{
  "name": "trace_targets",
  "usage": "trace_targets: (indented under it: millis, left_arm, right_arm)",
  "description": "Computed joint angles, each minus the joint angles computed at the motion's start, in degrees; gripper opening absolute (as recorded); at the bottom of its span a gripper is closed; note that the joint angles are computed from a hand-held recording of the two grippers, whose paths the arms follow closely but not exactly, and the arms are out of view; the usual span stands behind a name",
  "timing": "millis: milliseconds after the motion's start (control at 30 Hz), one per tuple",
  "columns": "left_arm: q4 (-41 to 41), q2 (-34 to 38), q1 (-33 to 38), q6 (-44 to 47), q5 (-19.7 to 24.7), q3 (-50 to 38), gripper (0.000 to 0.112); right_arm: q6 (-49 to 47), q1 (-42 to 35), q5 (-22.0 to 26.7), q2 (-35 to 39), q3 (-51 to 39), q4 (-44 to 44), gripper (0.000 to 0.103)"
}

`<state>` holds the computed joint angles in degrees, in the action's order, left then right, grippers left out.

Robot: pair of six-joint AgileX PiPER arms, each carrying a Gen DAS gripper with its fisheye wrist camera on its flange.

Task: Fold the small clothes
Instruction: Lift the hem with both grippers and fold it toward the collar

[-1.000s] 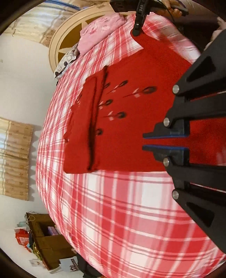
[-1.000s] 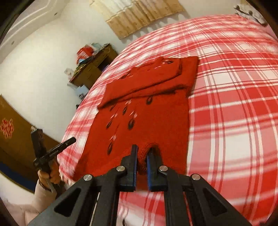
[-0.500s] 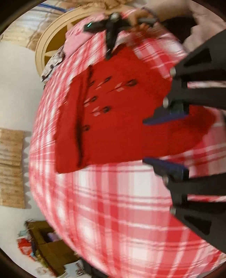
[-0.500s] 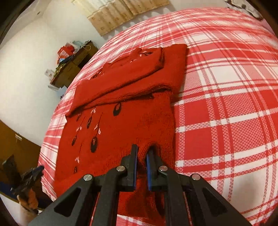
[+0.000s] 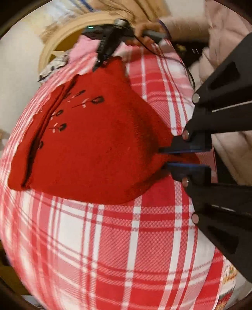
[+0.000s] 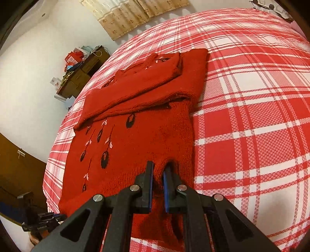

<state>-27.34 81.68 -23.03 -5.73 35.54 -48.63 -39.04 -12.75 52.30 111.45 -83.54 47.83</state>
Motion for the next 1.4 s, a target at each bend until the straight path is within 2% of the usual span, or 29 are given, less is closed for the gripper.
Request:
trace_targets:
  millis: [200, 400, 533, 600, 667, 700, 800, 900, 933, 1000, 1067, 1133, 1200, 1300, 1400]
  left_arm:
    - [1.1, 0.5, 1.9, 0.3, 1.2, -6.2, 0.008]
    - [-3.0, 10.0, 7.4, 2.4, 5.9, -20.9, 0.008]
    - [5.8, 20.2, 7.8, -4.2, 10.0, -35.2, 0.009]
    - [7.9, 24.9, 8.4, -5.7, 12.3, -41.4, 0.014]
    - [10.6, 26.4, 9.2, -7.5, 12.8, -43.8, 0.015]
    - [11.6, 27.1, 9.8, -7.9, 12.9, -44.9, 0.021]
    - [14.7, 25.4, 11.5, -9.9, 10.3, -42.9, 0.039]
    - [17.1, 21.7, 11.7, -7.0, 6.6, -37.8, 0.039]
    - [15.6, 20.1, 11.8, -3.3, 5.1, -35.3, 0.039]
    - [11.7, 17.9, 11.7, 4.4, 3.1, -31.4, 0.054]
    - [8.1, 16.7, 10.6, 11.7, 1.5, -28.9, 0.060]
    - [5.6, 16.7, 9.0, 16.7, -0.3, -27.7, 0.060]
    - [5.4, 19.0, 8.1, 17.6, -1.4, -29.6, 0.060]
    - [5.8, 24.2, 7.5, 15.5, 0.4, -34.6, 0.059]
    - [6.2, 27.6, 6.7, 14.0, 1.9, -37.1, 0.054]
  right_arm:
    - [2.0, 0.2, 0.9, 1.7, -2.5, -1.3, 0.008]
    - [2.3, -0.3, 1.8, 2.7, -3.2, 0.0, 0.008]
    - [3.3, -0.6, 2.6, 3.1, -3.9, 0.1, 0.008]
    - [3.5, -0.5, 2.6, 3.0, -3.9, -0.2, 0.008]
    - [4.0, -0.4, 2.9, 3.2, -4.3, -0.5, 0.008]
    - [4.3, -0.5, 3.2, 3.5, -4.8, -0.6, 0.008]
    - [5.0, -0.6, 4.2, 4.1, -5.8, -0.6, 0.008]
    - [5.7, -0.6, 4.8, 4.6, -6.8, -1.0, 0.008]
    - [5.8, -0.5, 4.8, 4.6, -6.9, -1.1, 0.008]
    - [5.9, -0.3, 4.7, 4.6, -7.0, -1.6, 0.008]
    - [5.8, 0.1, 4.1, 4.4, -6.9, -1.9, 0.008]
    - [5.2, 0.6, 2.8, 3.6, -5.8, -2.3, 0.008]
    - [5.4, 1.1, 1.7, 3.0, -5.0, -2.8, 0.008]
    - [5.7, 1.3, 1.3, 2.9, -4.9, -3.1, 0.008]
    - [5.4, 1.0, 1.4, 3.2, -4.9, -2.3, 0.008]
